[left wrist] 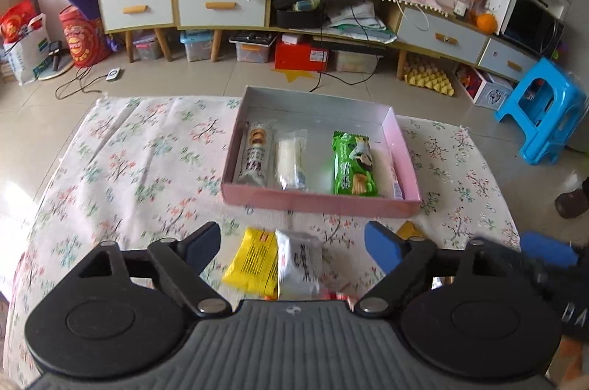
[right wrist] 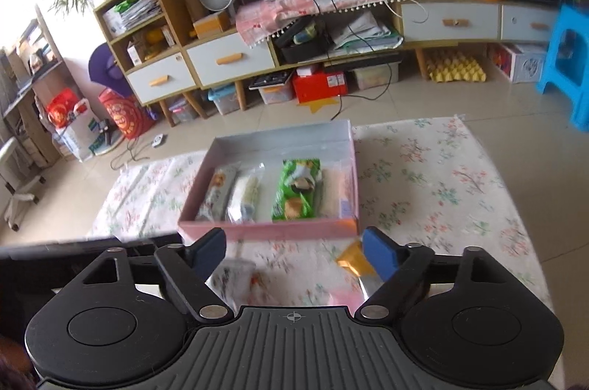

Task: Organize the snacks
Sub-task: 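Withdraw both grippers from the box back over the remaining snacks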

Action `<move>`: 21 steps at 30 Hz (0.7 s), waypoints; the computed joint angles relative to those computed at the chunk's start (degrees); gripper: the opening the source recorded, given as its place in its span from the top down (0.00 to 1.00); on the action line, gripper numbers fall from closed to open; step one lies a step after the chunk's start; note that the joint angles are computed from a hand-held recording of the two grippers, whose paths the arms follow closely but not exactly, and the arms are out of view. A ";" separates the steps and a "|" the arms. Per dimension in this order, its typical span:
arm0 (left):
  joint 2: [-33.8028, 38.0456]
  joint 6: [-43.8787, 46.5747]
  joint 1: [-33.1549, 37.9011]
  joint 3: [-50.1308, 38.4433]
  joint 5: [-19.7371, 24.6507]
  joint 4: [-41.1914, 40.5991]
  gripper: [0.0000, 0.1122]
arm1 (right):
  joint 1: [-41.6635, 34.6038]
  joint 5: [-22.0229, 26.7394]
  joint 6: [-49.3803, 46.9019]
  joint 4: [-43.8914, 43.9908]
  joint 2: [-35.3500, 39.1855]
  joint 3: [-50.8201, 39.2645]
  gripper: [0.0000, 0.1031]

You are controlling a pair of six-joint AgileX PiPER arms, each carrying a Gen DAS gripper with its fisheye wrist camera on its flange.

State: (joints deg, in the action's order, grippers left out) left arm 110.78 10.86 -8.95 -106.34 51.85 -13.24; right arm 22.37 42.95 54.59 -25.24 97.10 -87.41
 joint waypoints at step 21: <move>-4.52 3.07 3.10 10.05 -1.16 -0.28 0.14 | -0.02 6.85 -0.94 4.23 -5.35 8.08 0.09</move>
